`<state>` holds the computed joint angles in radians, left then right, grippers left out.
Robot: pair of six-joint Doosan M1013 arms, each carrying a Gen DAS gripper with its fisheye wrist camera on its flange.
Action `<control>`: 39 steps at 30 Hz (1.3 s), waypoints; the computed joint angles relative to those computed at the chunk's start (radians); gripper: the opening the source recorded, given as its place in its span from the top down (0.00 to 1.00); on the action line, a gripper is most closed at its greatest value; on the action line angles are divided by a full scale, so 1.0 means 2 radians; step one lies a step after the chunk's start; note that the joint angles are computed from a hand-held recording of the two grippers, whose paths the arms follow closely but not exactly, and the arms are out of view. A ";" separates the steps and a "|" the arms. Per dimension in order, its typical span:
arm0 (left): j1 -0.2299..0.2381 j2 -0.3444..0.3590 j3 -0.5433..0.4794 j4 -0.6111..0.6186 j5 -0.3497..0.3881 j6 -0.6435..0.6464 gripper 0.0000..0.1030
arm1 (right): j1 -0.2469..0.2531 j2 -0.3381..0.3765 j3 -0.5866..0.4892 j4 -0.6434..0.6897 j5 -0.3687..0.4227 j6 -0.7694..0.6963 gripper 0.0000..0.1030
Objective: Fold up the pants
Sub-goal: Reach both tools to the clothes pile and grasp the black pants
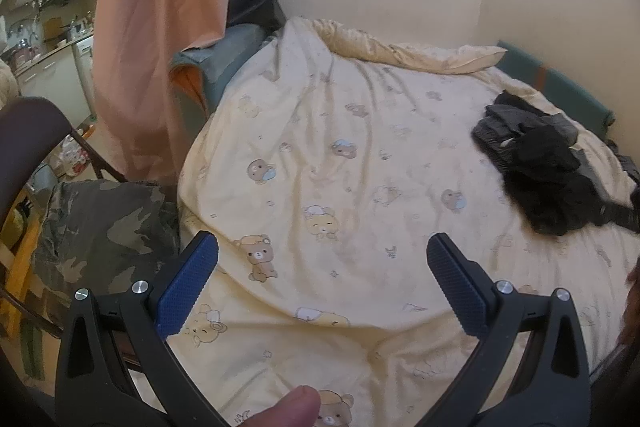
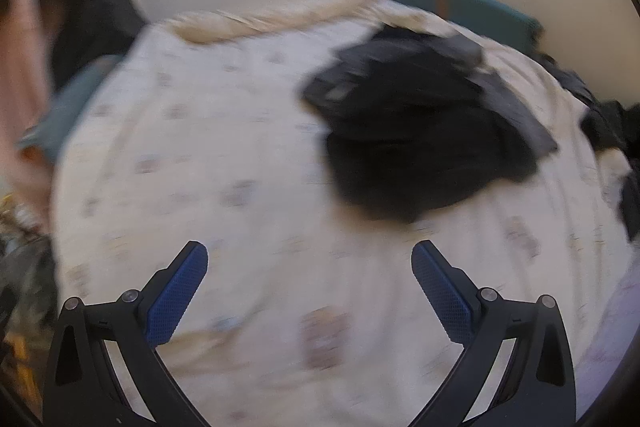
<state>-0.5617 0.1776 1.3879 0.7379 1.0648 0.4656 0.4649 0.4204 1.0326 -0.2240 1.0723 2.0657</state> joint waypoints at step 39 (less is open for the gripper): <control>0.011 -0.001 -0.009 -0.024 0.014 0.009 0.00 | 0.020 -0.024 0.018 0.252 -0.084 -0.294 0.93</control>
